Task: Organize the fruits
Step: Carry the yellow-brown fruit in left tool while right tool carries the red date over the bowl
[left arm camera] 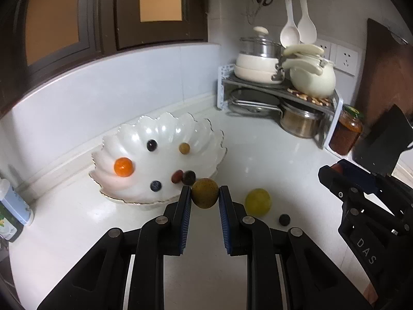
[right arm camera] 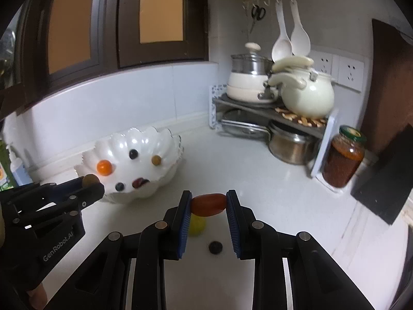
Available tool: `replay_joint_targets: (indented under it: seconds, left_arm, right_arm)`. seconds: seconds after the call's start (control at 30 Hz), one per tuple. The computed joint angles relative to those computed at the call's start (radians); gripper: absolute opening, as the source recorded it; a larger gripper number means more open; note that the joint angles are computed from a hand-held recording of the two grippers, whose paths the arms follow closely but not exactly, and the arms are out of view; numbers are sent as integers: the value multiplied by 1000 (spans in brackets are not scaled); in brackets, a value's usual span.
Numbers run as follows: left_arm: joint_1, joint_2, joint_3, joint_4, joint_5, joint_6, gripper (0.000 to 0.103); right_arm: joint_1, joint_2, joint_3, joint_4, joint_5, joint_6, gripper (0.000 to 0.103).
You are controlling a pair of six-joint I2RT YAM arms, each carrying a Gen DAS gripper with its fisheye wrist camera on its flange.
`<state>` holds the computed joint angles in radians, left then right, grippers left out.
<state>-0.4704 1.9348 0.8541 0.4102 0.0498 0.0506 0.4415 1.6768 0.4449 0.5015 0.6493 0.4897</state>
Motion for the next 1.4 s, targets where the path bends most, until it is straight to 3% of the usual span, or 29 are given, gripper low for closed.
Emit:
replay_joint_targets:
  seconds: [0.7,1.0,1.4]
  left_arm:
    - [69,-83,24,-14,-52,-23,22]
    - [107,-67,96,-62,-50,-23,22]
    - [132,-10,220,-138,-41,-29,22]
  right_arm:
    - [-11,-11,142,13,-82,-195,28]
    - [-52,53,254,-26,-208,-204,28]
    - [-67,116,387,-69,-251,-248,28]
